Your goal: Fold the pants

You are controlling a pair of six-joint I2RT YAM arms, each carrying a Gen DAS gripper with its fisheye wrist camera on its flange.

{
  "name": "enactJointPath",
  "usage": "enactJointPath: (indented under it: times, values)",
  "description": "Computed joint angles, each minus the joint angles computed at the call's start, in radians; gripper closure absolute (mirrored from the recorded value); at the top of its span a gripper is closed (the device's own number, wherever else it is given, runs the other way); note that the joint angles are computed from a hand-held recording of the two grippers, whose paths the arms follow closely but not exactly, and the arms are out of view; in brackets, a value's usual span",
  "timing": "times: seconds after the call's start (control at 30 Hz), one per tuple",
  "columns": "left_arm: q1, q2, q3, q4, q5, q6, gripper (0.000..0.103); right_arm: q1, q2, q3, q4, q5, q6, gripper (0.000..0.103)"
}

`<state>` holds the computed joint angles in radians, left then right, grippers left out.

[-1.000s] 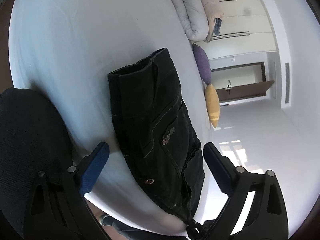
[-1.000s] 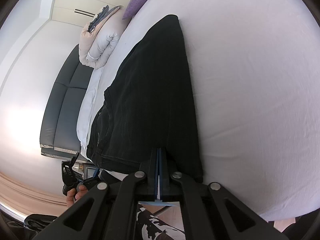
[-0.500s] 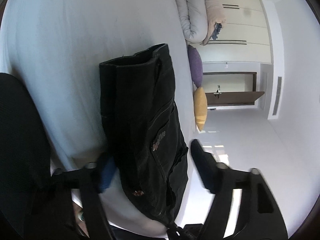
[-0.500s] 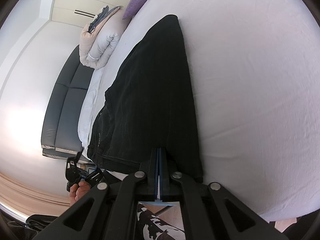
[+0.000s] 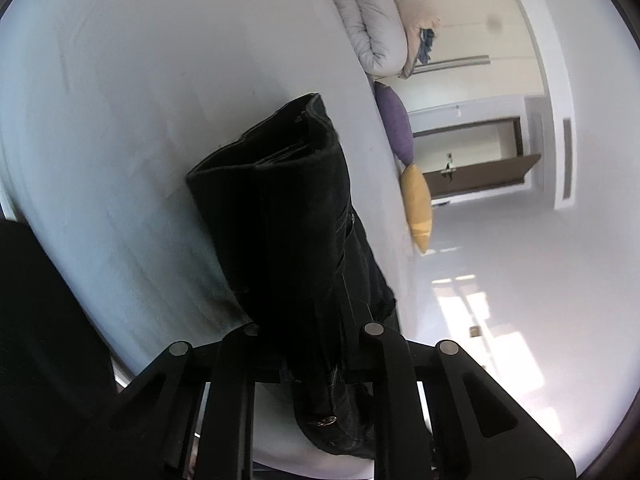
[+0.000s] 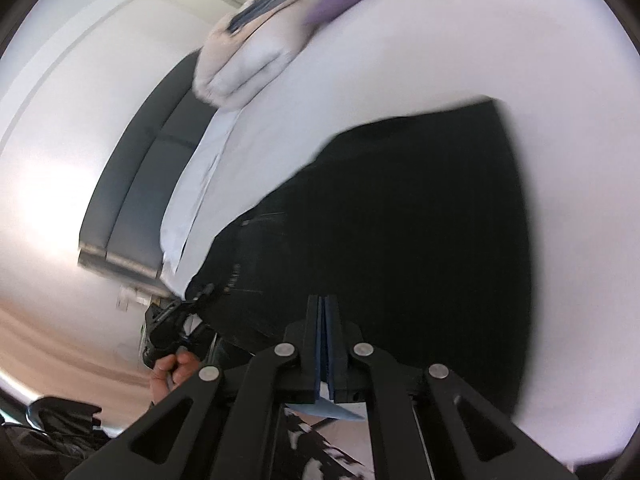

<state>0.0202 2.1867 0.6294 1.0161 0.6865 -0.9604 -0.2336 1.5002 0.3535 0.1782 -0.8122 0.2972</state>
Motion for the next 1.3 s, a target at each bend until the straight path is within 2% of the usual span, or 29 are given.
enactJointPath:
  times: [0.1,0.2,0.3,0.43,0.53,0.7,0.83,0.93,0.97,1.0,1.03,1.07,1.1,1.2,1.23,1.3]
  values:
    - [-0.030,-0.071,-0.009,-0.091,-0.066,0.105,0.089,0.170,0.130,0.152,0.029,0.049,0.068,0.100]
    - [-0.056,-0.133,-0.013,-0.157,-0.114,0.171,0.089,0.291,0.303,0.335,-0.007,0.098,0.103,0.100]
    - [-0.087,-0.195,-0.015,-0.225,-0.170,0.244,0.089,0.347,0.472,0.497,-0.032,0.093,0.139,0.100]
    - [-0.131,-0.261,-0.015,-0.285,-0.237,0.329,0.089,0.366,0.618,0.609,-0.043,0.091,0.186,0.100]
    - [-0.171,-0.310,-0.017,-0.328,-0.296,0.391,0.089,0.367,0.675,0.623,-0.036,0.091,0.177,0.103]
    - [-0.255,-0.405,-0.021,-0.407,-0.400,0.467,0.089,0.379,0.672,0.603,-0.016,0.140,0.175,0.103]
    - [-0.348,-0.462,0.022,-0.488,-0.504,0.542,0.089,0.390,0.687,0.560,0.098,0.140,0.228,0.103]
    - [-0.438,-0.488,0.088,-0.567,-0.587,0.588,0.089,0.360,0.669,0.496,0.196,0.071,0.253,0.103]
    - [-0.478,-0.492,0.122,-0.601,-0.623,0.611,0.089,0.346,0.659,0.472,0.222,0.040,0.280,0.099]
    - [-0.516,-0.494,0.156,-0.636,-0.655,0.633,0.089,0.314,0.640,0.422,0.281,-0.009,0.321,0.079]
    - [-0.577,-0.484,0.207,-0.676,-0.703,0.679,0.089,0.277,0.624,0.364,0.367,-0.056,0.358,0.066]
    - [-0.629,-0.452,0.265,-0.704,-0.742,0.710,0.089,0.227,0.612,0.288,0.505,-0.108,0.413,0.049]
    - [-0.677,-0.427,0.310,-0.727,-0.778,0.750,0.089,0.162,0.604,0.212,0.635,-0.152,0.463,0.043]
    - [-0.845,-0.267,0.530,-0.880,-0.897,0.898,0.089,-0.040,0.628,0.101,0.817,-0.287,0.516,0.040]
    - [-0.895,-0.198,0.602,-0.922,-0.931,0.945,0.089,-0.098,0.639,0.085,0.820,-0.322,0.501,0.038]
    - [-0.980,-0.044,0.734,-1.001,-0.982,1.021,0.089,-0.203,0.640,0.079,0.728,-0.370,0.411,0.038]
